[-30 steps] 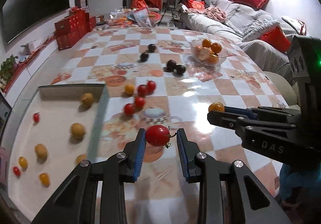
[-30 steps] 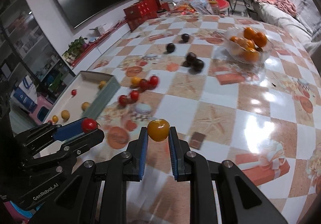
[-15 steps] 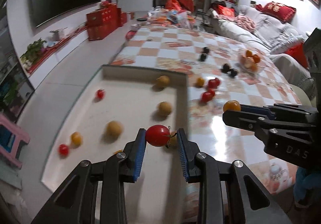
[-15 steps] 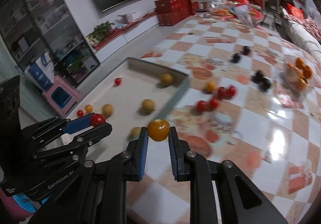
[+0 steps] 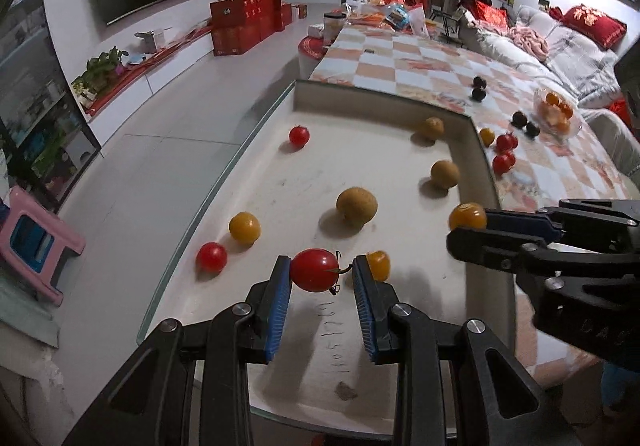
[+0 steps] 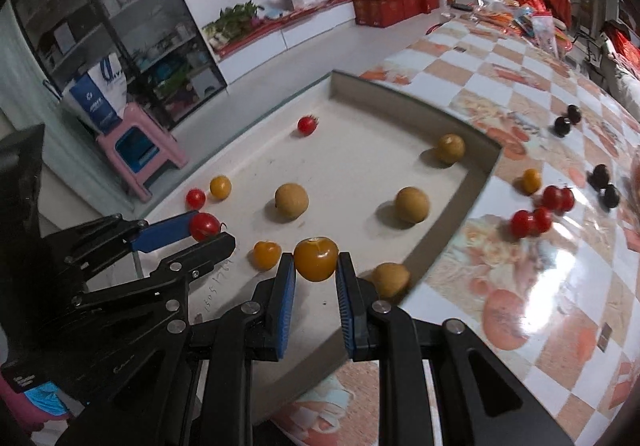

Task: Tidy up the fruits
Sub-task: 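Carry both held tomatoes over the white tray, then open both tools to drop the tomatoes into the white tray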

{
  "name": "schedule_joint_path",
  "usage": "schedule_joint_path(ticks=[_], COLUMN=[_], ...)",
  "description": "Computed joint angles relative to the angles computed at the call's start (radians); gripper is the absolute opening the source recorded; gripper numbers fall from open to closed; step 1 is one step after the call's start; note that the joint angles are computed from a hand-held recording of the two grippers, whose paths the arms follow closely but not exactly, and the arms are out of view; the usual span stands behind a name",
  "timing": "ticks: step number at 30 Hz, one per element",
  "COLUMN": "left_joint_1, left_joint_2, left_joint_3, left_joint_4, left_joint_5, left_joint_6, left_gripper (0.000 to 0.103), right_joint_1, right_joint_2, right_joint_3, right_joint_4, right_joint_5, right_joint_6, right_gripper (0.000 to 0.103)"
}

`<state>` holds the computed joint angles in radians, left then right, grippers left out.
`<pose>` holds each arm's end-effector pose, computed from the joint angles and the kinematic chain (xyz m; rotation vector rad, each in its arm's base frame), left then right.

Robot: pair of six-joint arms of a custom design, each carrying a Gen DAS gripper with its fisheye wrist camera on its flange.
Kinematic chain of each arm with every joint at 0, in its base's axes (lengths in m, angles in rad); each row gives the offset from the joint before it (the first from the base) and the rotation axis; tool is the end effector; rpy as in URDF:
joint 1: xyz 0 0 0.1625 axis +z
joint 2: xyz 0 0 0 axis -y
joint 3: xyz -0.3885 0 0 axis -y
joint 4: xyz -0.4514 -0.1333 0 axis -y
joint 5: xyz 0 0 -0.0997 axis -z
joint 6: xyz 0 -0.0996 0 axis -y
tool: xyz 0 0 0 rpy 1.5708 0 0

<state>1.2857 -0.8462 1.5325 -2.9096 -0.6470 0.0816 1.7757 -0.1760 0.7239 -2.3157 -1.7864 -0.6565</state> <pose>0.0010 -0.7531 0.1802 0.0360 2.1845 -0.8341 0.2896 -0.8433 -0.0805 1.1748 -2.6306 0.2077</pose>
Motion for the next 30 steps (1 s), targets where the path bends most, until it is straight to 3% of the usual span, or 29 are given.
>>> schedule_joint_path(ticks=[12, 14, 15, 17, 24, 28, 29, 30], left_joint_1=[0.014, 0.011, 0.011, 0.016, 0.016, 0.013, 0.012, 0.01], left_joint_2=[0.017, 0.027, 0.029, 0.022, 0.01, 0.004, -0.003, -0.009], left_joint_3=[-0.029, -0.038, -0.038, -0.034, -0.031, -0.03, -0.023, -0.017], left_joint_4=[0.118, 0.131, 0.12, 0.121, 0.158, 0.182, 0.175, 0.167], left_joint_5=[0.026, 0.068, 0.082, 0.069, 0.077, 0.063, 0.051, 0.04], left_joint_6=[-0.038, -0.043, -0.038, -0.042, -0.085, -0.11, -0.112, -0.113], left_gripper=[0.035, 0.06, 0.064, 0.066, 0.066, 0.067, 0.073, 0.085], right_joint_1=[0.012, 0.013, 0.014, 0.012, 0.011, 0.015, 0.016, 0.018], right_joint_2=[0.069, 0.074, 0.076, 0.077, 0.048, 0.017, 0.014, 0.007], right_joint_3=[-0.075, -0.08, -0.084, -0.093, -0.064, -0.03, -0.027, -0.02], right_joint_4=[0.048, 0.05, 0.047, 0.061, 0.027, 0.003, -0.003, -0.013], right_joint_5=[-0.108, -0.111, -0.117, -0.105, -0.067, -0.042, -0.041, -0.043], right_joint_6=[-0.039, -0.041, -0.04, -0.033, -0.02, -0.02, -0.021, -0.021], right_gripper=[0.023, 0.023, 0.024, 0.03, 0.076, 0.08, 0.08, 0.081])
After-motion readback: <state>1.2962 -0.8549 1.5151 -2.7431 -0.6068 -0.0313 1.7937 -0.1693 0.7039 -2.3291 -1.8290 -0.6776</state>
